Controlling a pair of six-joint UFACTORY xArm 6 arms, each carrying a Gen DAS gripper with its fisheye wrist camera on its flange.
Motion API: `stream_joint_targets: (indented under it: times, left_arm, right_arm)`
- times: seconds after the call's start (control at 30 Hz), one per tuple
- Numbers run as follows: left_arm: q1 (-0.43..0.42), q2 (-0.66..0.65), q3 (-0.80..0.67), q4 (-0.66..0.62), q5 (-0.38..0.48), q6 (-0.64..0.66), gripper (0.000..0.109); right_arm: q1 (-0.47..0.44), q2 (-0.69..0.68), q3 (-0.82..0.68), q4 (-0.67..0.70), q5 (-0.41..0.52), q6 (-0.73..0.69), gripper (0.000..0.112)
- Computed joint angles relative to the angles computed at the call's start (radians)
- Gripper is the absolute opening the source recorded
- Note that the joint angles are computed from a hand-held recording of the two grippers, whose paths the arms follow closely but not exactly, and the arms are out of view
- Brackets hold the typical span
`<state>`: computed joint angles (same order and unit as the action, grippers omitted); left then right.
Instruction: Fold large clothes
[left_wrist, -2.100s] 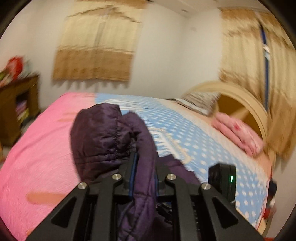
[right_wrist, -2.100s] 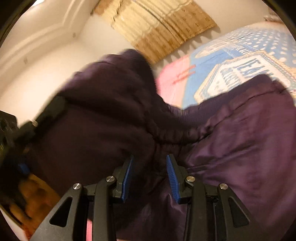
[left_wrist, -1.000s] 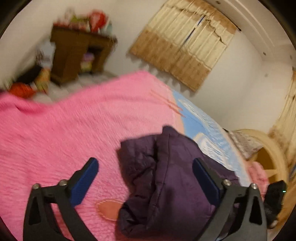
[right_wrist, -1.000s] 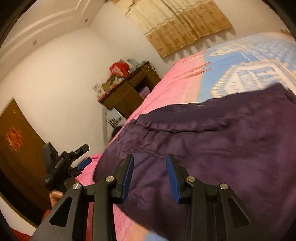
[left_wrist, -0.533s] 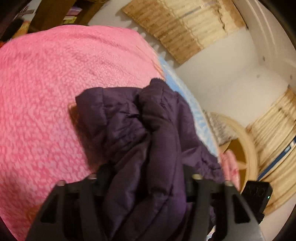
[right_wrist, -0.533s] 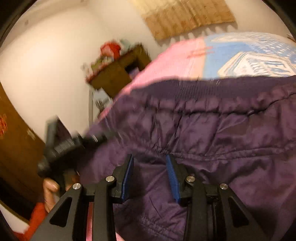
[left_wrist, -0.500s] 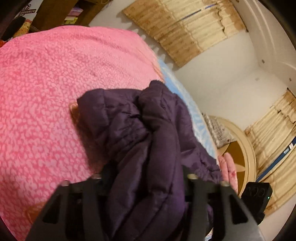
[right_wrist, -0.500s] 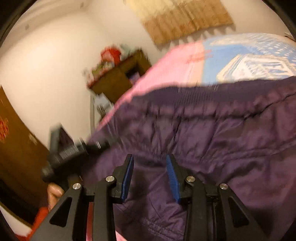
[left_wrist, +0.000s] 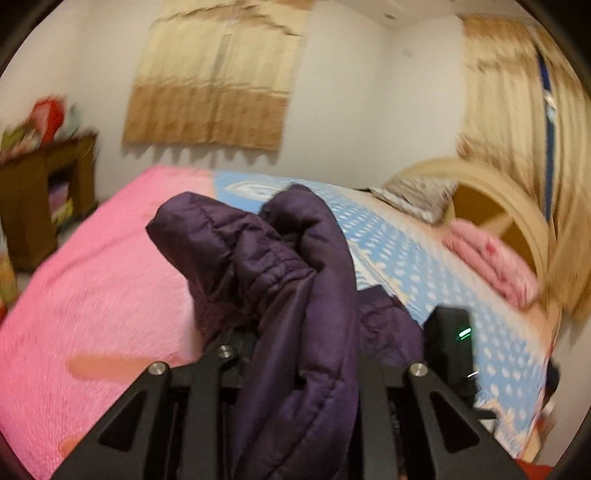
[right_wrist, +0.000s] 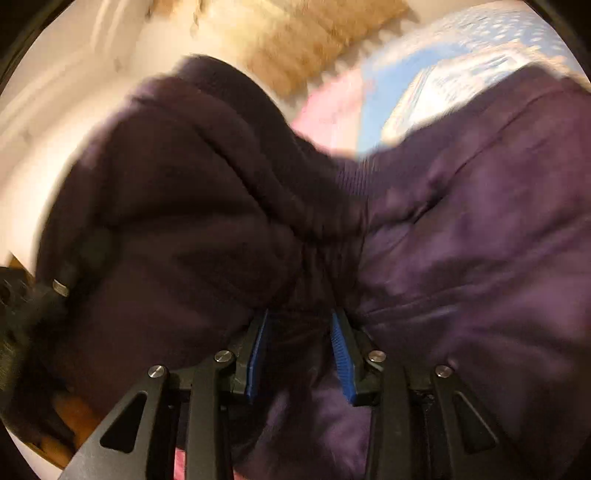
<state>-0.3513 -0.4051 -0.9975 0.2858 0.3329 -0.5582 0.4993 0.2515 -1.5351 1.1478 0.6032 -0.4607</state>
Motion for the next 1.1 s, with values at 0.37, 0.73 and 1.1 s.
stream_joint_targets:
  times: [0.37,0.73,1.1]
  left_arm:
    - [-0.241,0.228,-0.199,0.520,0.238,-0.215,0.022]
    - [-0.239,0.205,-0.140,0.656,0.166,-0.285,0.022]
    - [-0.253,0.256,-0.197,0.594,0.192,-0.188,0.032]
  right_arm:
    - [-0.343,-0.271,0.276,0.446,0.194,-0.288,0.085]
    - [-0.372,0.033,-0.071,0.233,0.531,-0.098,0.098]
    - [-0.301,0.271,-0.454,-0.145,0.558,0.050,0.076]
